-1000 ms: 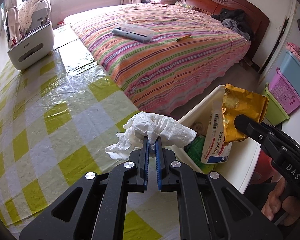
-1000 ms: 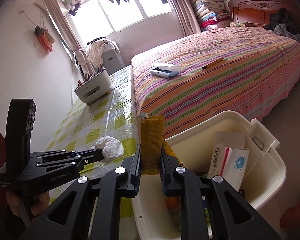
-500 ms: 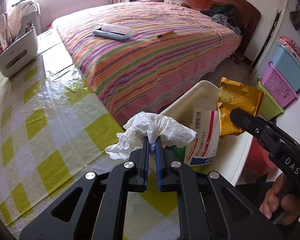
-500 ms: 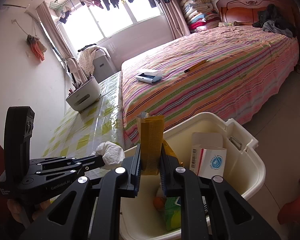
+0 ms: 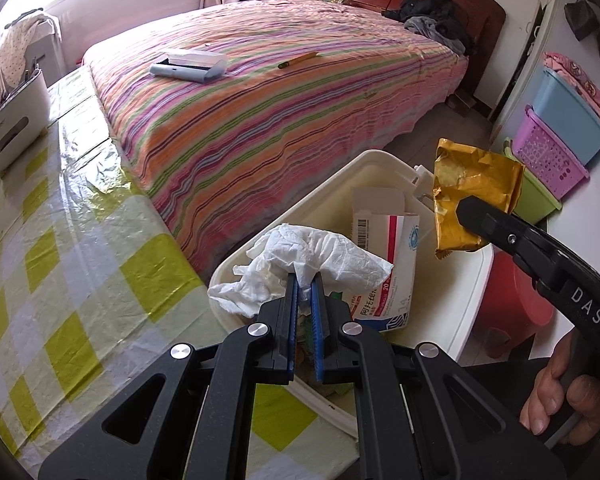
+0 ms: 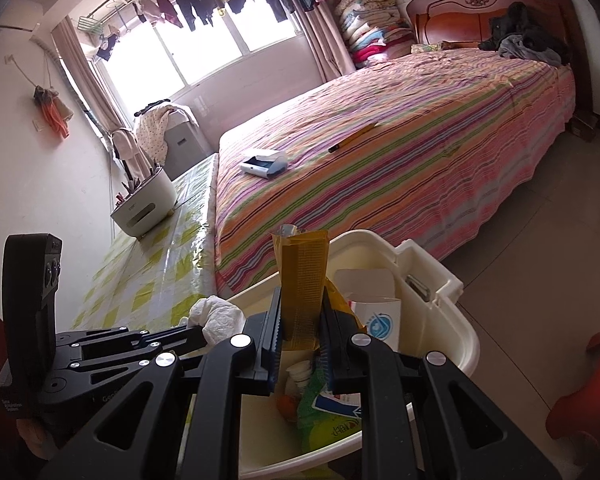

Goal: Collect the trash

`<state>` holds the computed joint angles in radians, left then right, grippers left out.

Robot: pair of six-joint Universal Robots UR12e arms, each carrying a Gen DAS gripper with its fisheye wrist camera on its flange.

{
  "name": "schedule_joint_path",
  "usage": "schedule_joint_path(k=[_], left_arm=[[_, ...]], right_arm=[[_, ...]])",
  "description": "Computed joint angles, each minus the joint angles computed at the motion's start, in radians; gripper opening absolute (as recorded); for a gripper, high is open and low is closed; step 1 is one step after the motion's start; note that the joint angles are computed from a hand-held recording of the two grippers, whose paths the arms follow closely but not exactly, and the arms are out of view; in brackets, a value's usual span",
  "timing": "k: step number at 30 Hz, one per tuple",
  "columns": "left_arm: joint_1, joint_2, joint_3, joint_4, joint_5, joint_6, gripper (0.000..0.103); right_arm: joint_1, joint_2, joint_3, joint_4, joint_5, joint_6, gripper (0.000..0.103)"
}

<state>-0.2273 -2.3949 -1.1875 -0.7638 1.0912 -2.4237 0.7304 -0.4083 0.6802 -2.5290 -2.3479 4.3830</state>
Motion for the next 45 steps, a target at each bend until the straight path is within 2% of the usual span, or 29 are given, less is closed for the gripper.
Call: schedule_joint_path(k=[17, 19, 20, 21, 22, 23, 24, 26, 30, 34, 37, 42, 45], left_arm=[[-0.025, 0.000, -0.013, -0.035, -0.005, 0.067, 0.007], [-0.027, 0.000, -0.015, -0.034, -0.005, 0.069, 0.011], [-0.027, 0.000, -0.012, -0.046, -0.008, 0.069, 0.016], [-0.027, -0.003, -0.003, -0.063, -0.007, 0.067, 0.043], [-0.026, -0.004, 0.002, -0.076, -0.010, 0.061, 0.086], [-0.024, -0.003, 0.000, -0.064, -0.016, 0.042, 0.097], [-0.016, 0.003, -0.016, -0.014, -0.040, 0.010, 0.096], [-0.005, 0.011, -0.036, 0.053, -0.070, -0.023, 0.096], [0.013, 0.018, -0.032, 0.060, -0.087, -0.051, 0.096], [0.041, 0.034, -0.063, 0.127, -0.116, -0.108, 0.096], [0.059, 0.053, -0.114, 0.243, -0.115, -0.178, 0.096], [0.073, 0.095, -0.203, 0.414, -0.046, -0.243, 0.096], [0.082, 0.117, -0.252, 0.502, -0.009, -0.254, 0.096]], right_arm=[[-0.008, -0.046, 0.082, 0.038, -0.014, 0.092, 0.016], [-0.009, -0.048, 0.089, 0.032, -0.015, 0.097, 0.016], [-0.008, -0.050, 0.096, 0.021, -0.022, 0.105, 0.016], [-0.008, -0.052, 0.100, 0.023, -0.023, 0.112, 0.017], [-0.010, -0.055, 0.105, 0.023, -0.014, 0.120, 0.017], [-0.012, -0.059, 0.114, 0.013, -0.005, 0.130, 0.023], [-0.011, -0.061, 0.120, 0.003, -0.006, 0.142, 0.044], [-0.008, -0.066, 0.141, -0.050, -0.027, 0.147, 0.070], [-0.003, -0.062, 0.146, -0.089, -0.062, 0.145, 0.070], [0.001, -0.055, 0.144, -0.128, -0.093, 0.143, 0.070], [0.011, -0.033, 0.085, -0.061, -0.150, 0.112, 0.070], [0.039, 0.012, -0.049, 0.099, -0.218, 0.082, 0.070], [0.058, 0.038, -0.146, 0.283, -0.252, 0.096, 0.070]])
